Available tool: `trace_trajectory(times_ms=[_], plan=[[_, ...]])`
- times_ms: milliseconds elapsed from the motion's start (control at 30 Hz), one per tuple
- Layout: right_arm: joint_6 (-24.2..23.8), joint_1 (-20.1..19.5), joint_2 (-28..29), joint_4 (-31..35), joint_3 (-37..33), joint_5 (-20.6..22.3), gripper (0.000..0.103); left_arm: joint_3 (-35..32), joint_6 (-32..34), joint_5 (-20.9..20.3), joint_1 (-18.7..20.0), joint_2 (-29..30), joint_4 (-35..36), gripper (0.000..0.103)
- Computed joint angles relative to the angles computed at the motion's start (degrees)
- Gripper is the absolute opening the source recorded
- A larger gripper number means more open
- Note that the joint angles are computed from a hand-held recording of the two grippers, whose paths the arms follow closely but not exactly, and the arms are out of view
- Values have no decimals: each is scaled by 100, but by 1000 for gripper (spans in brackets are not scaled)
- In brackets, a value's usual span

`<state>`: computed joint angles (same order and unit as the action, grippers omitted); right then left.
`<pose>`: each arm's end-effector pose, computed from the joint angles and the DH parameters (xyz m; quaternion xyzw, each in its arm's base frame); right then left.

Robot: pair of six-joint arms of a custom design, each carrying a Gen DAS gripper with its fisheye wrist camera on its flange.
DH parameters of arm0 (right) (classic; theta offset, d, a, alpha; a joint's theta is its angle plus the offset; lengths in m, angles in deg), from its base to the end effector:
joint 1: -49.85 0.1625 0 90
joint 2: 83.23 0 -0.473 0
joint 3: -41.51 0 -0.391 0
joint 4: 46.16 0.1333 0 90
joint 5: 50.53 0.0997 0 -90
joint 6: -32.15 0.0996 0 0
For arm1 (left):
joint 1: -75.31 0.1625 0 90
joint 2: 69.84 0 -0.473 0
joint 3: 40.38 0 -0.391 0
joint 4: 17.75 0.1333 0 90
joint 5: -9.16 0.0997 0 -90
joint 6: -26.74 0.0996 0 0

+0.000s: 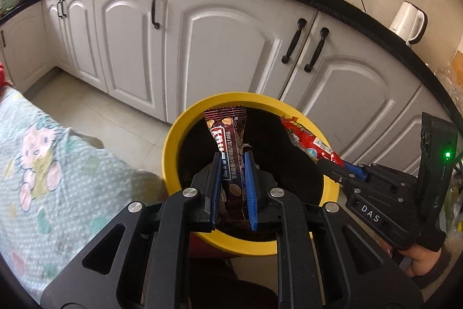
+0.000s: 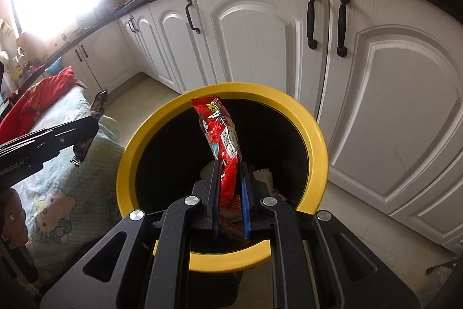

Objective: Collect trash
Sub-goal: 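Carry the chocolate bar and red wrapper over the yellow-rimmed bin, then open the left tool over the bin while right tool releases the wrapper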

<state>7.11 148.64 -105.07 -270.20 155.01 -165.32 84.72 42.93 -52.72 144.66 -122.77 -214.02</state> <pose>0.1764 -0.5417 -0.0520 0.1907 -0.8938 0.3212 0.2480 -0.0206 -0.5657 0.1508 0.2255 0.9024 -0.2932 0.2210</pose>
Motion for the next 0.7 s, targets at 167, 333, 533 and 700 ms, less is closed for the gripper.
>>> trace_trajectory(times_ms=[167, 333, 533, 700], plan=[[15, -41, 48, 50, -66, -43, 12, -150, 34, -62, 23, 112, 232, 11], [42, -57, 59, 16, -70, -67, 15, -237, 42, -79, 43, 185, 361, 11], [26, -76, 51, -43, -63, -47, 16, -257, 54, -51, 67, 235, 354, 11], [23, -79, 42, -31, -51, -5, 16, -299, 51, -48, 84, 251, 384, 11]])
